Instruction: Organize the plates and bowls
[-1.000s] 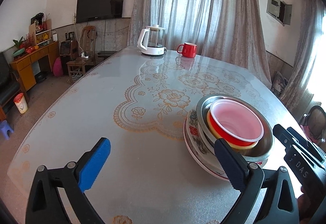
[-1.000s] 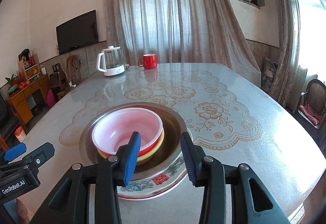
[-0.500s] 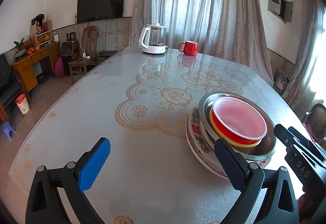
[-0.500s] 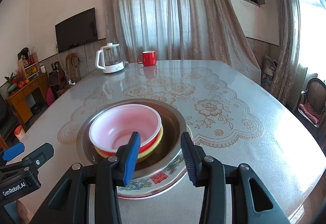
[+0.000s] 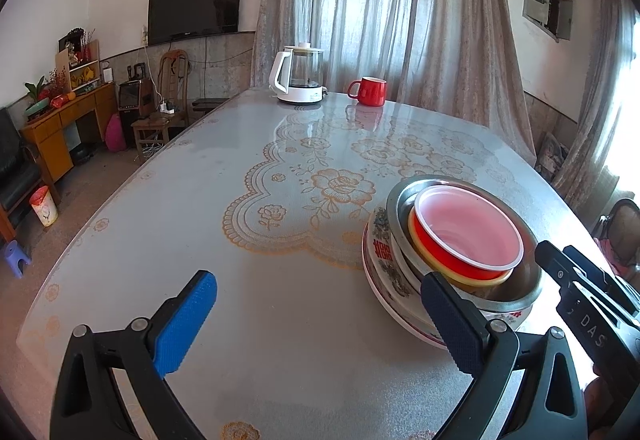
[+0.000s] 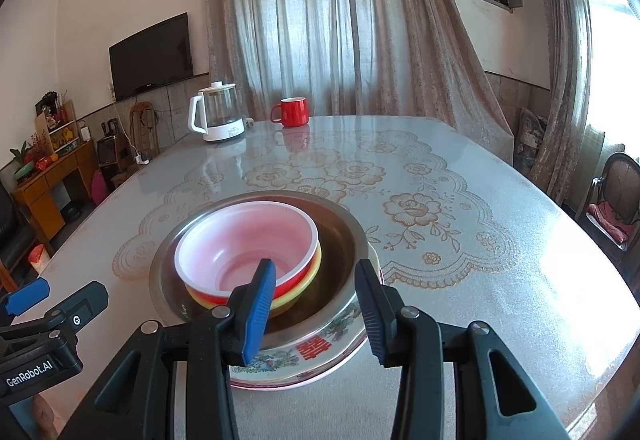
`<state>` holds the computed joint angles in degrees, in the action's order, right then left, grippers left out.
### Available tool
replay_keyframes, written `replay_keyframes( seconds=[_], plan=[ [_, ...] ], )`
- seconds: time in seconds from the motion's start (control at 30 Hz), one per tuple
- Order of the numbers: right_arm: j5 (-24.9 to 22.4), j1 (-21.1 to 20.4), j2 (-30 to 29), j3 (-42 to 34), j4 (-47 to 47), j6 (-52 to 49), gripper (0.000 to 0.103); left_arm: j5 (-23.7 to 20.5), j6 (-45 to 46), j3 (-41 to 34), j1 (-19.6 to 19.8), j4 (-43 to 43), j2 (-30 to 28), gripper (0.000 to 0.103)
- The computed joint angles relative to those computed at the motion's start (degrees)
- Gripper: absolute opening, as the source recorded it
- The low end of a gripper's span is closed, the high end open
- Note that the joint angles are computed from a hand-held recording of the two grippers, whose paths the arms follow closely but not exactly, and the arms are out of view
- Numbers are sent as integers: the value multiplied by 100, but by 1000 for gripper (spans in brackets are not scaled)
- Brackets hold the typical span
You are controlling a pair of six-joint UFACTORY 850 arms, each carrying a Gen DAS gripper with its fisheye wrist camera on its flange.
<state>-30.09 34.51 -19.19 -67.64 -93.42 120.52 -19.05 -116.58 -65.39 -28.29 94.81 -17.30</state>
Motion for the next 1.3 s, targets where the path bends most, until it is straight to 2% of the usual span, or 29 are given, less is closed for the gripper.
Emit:
replay_keyframes(
  seconds=[0.9, 1.03, 1.13, 1.3],
  plan=[
    [55, -22, -18, -8, -16, -7, 41, 0, 38, -9, 0, -16, 35, 103],
    [84, -35, -40, -37, 23, -48, 41, -15, -416, 58, -6, 516, 61, 102],
    [101, -46, -35, -23, 51, -52, 41, -42, -651, 102, -20, 833, 78, 98],
    [72, -45, -3, 21, 19, -8, 41, -42, -700, 89, 7, 849, 81, 96]
  ],
)
